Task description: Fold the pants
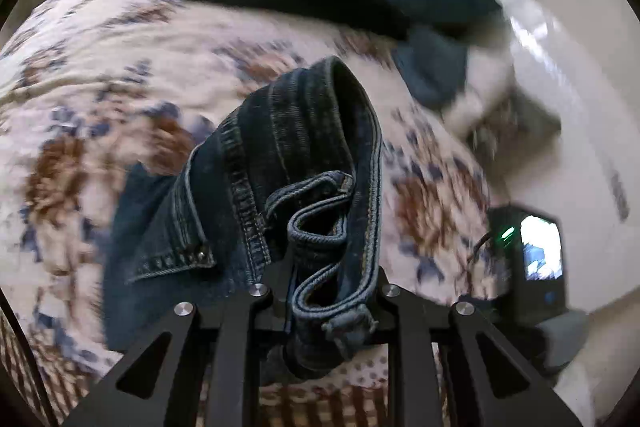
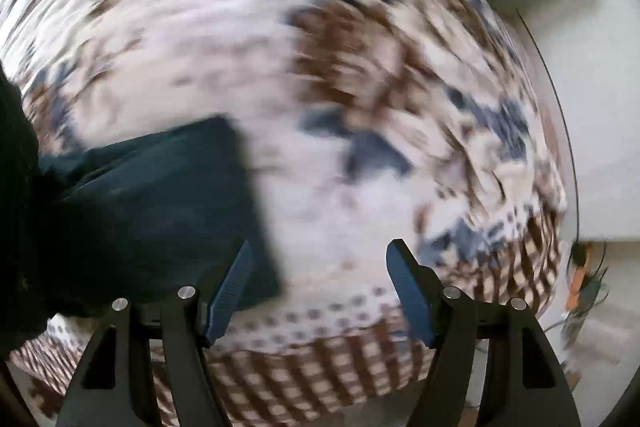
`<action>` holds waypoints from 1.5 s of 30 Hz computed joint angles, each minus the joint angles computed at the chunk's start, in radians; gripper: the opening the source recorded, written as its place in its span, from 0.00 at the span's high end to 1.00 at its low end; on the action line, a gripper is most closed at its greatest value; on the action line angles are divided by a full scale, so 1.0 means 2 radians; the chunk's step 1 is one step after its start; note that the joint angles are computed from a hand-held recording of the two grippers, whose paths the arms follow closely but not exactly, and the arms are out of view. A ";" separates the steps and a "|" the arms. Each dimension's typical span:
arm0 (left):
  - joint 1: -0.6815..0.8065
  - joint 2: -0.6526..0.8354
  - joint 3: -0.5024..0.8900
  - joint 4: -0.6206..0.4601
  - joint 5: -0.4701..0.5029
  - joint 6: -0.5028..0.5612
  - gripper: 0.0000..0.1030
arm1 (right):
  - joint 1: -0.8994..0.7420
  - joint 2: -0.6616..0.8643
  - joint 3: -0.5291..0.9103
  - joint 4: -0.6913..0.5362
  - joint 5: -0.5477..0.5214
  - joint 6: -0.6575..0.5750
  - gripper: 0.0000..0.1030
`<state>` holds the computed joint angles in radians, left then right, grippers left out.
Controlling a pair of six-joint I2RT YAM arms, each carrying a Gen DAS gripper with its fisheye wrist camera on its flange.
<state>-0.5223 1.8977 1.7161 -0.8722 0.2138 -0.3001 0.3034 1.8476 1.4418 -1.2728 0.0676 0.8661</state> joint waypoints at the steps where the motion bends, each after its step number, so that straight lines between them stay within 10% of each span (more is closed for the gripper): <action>1: -0.012 0.012 0.002 0.001 -0.007 -0.001 0.83 | -0.011 -0.017 -0.025 0.007 -0.004 -0.002 0.30; 11: -0.092 0.141 0.087 -0.074 -0.072 -0.004 0.77 | -0.157 -0.113 -0.213 0.067 -0.021 -0.057 0.27; 15: -0.083 0.147 0.135 -0.122 -0.022 -0.031 0.46 | -0.193 -0.146 -0.236 0.101 -0.078 -0.078 0.23; 18: -0.075 0.121 0.152 -0.133 -0.017 -0.043 0.01 | -0.199 -0.162 -0.230 0.115 -0.129 -0.085 0.23; 29: 0.045 0.074 0.163 -0.204 -0.187 -0.045 0.01 | -0.118 -0.080 -0.149 0.225 -0.270 -0.059 0.23; 33: 0.102 0.078 0.108 -0.177 -0.179 -0.041 0.01 | -0.086 0.008 -0.114 0.245 -0.290 -0.070 0.30; 34: 0.111 0.077 0.093 -0.168 -0.176 -0.039 0.01 | -0.075 0.008 -0.117 0.251 -0.281 -0.060 0.60; 36: 0.126 0.087 0.086 -0.166 -0.162 -0.039 0.01 | -0.052 0.000 -0.106 0.236 -0.241 -0.059 0.77; 45: 0.153 0.109 0.107 -0.169 -0.081 -0.020 0.01 | -0.084 -0.109 -0.096 0.133 -0.186 -0.039 0.77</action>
